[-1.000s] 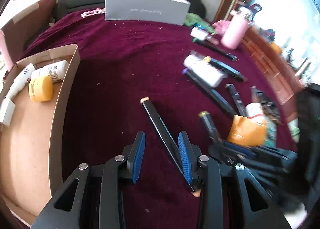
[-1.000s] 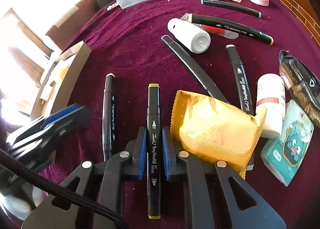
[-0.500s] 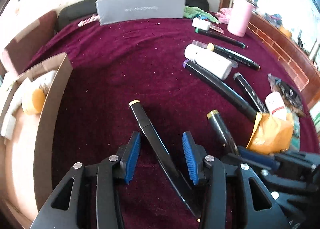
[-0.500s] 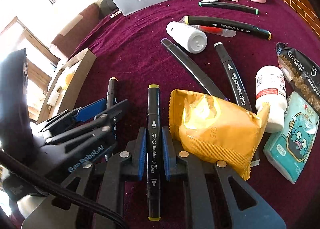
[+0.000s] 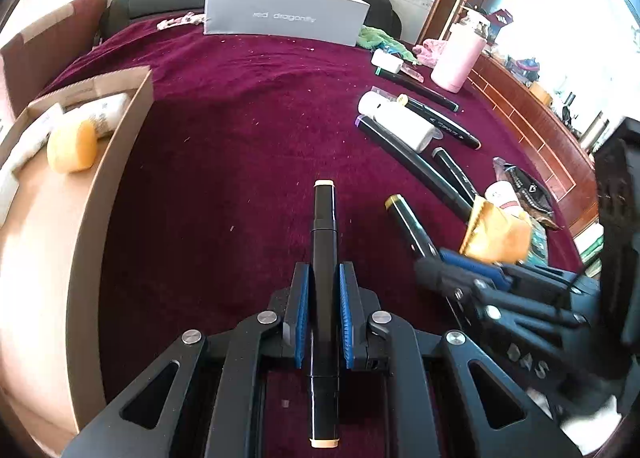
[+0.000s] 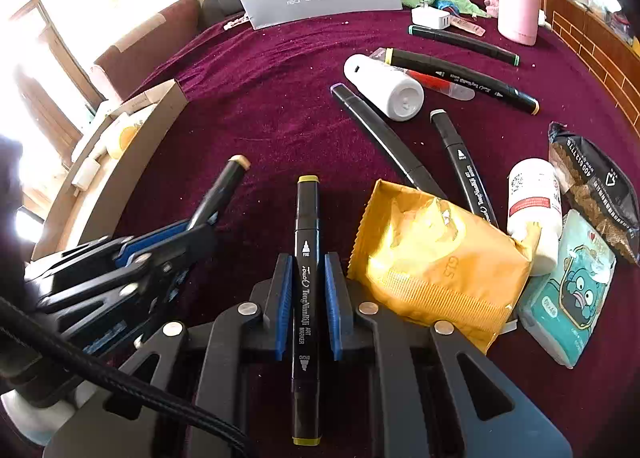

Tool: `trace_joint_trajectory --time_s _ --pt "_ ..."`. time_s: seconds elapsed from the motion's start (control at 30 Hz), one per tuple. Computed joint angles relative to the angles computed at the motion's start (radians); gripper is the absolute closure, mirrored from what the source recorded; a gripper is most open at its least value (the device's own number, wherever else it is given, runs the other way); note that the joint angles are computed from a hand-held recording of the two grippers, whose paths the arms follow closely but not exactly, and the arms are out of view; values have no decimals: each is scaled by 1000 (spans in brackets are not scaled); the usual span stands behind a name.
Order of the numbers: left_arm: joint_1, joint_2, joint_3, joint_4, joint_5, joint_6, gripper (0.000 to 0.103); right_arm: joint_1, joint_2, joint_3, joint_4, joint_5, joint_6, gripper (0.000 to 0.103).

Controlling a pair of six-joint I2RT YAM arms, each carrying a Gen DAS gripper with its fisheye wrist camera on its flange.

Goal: Organize objects
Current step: 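Grasp a black marker with the left gripper while the right gripper holds its marker, then carry both markers to the cardboard tray and open both grippers to release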

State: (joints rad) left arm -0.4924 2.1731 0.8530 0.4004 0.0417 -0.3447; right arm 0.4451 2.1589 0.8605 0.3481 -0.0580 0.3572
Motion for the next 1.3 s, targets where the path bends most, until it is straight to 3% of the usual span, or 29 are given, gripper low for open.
trace_joint_trajectory --time_s 0.4,1.3 --pt "21 -138 -209 140 46 -36 92 -26 -55 -75 40 -117 74 90" --pt "196 -304 -507 409 96 -19 92 187 -212 -86 81 -108 123 90"
